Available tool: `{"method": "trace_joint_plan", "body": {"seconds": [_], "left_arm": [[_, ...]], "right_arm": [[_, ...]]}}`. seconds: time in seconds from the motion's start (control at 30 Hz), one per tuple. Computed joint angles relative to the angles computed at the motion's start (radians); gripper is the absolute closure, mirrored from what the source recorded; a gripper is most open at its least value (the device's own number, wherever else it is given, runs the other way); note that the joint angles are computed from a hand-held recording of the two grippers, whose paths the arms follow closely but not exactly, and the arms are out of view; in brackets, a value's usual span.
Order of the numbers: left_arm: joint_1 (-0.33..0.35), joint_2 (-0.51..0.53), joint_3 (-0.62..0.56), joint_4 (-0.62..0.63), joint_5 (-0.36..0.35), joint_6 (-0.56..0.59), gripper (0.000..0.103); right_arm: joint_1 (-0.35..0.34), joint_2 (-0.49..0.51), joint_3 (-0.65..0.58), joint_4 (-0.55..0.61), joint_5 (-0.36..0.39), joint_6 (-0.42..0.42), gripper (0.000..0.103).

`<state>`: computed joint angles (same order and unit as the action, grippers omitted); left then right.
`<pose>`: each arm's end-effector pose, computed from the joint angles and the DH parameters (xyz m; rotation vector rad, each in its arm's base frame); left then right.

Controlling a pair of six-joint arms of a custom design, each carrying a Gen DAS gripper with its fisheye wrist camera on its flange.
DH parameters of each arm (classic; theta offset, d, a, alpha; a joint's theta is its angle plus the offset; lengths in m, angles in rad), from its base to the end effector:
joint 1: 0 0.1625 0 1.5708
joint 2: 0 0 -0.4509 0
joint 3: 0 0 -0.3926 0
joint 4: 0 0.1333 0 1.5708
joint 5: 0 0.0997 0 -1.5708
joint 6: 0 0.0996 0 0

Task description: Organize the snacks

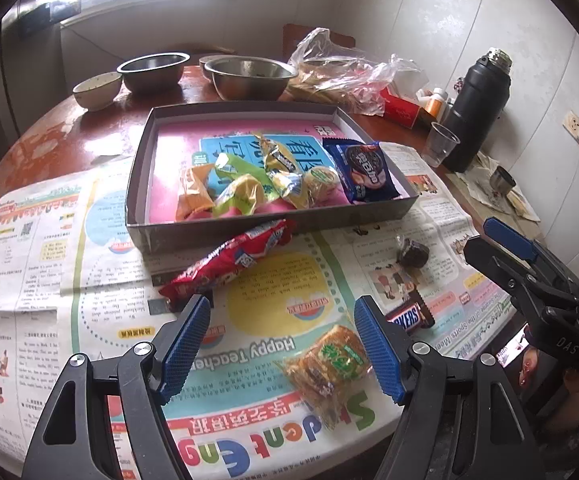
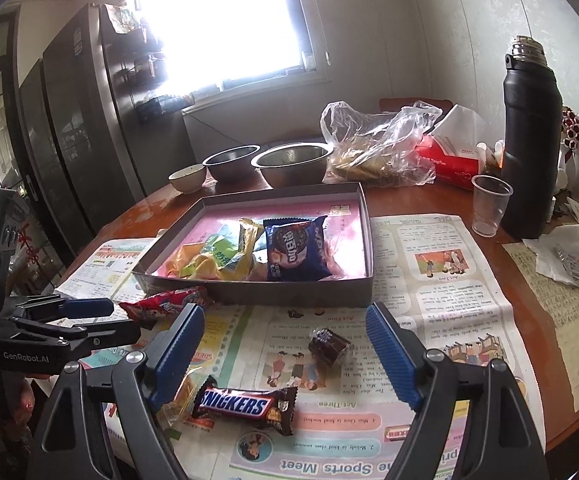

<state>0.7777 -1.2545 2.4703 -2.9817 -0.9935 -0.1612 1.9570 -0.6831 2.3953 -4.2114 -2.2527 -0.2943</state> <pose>-0.1467 -0.4078 0.1604 0.7515 2.5470 -0.5927 0.2220 -0.3588 0.0919 0.3758 -2.2647 1.1674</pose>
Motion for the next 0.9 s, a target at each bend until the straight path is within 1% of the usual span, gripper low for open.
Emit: {"method": "trace_joint_plan", "body": {"seconds": [0.17, 0.47, 0.9], "left_arm": [[0.002, -0.007, 0.013, 0.002, -0.01, 0.0, 0.027], [0.011, -0.001, 0.033, -0.007, -0.068, 0.025, 0.026], [-0.009, 0.029, 0.057, -0.027, -0.086, 0.098, 0.024]], "right_arm": [[0.007, 0.008, 0.006, 0.005, -0.004, 0.003, 0.021], [0.017, 0.03, 0.02, 0.004, -0.017, 0.01, 0.021], [0.005, 0.047, 0.044, 0.016, -0.025, 0.029, 0.021]]}}
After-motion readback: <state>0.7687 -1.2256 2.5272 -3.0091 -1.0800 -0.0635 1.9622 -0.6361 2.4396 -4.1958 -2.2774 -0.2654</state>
